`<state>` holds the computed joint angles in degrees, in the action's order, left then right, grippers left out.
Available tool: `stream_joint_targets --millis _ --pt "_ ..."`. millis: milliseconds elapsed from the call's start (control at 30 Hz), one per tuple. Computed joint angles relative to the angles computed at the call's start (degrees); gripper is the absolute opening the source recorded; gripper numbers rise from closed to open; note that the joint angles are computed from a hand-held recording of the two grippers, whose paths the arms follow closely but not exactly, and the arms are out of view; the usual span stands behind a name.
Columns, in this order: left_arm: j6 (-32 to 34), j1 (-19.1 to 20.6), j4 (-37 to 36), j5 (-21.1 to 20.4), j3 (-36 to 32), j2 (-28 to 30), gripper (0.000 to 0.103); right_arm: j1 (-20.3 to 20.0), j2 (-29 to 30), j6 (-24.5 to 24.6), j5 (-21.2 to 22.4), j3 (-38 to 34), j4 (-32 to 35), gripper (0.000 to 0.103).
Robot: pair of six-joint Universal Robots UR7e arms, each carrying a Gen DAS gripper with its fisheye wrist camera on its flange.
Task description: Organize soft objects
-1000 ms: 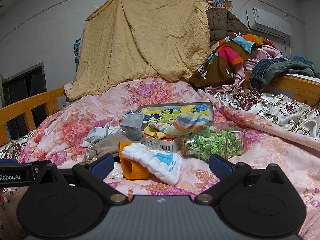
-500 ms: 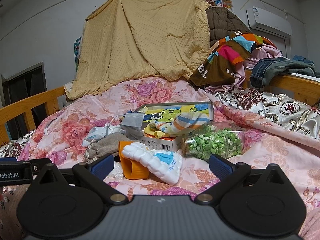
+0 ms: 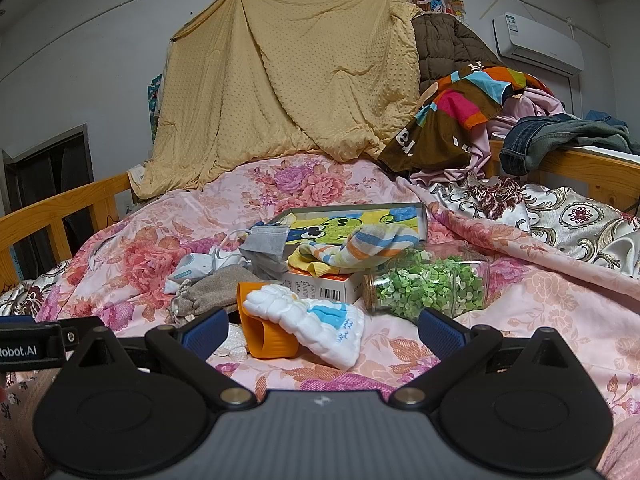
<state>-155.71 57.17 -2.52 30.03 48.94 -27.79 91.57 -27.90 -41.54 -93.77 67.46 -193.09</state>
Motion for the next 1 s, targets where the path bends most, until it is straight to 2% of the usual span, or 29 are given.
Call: stream_joint_targets --millis 1000 --pt "-0.58 0.14 0.21 0.36 0.33 -0.03 0.102 0.05 -0.09 0.10 -0.04 0.20 -0.04 0.103"
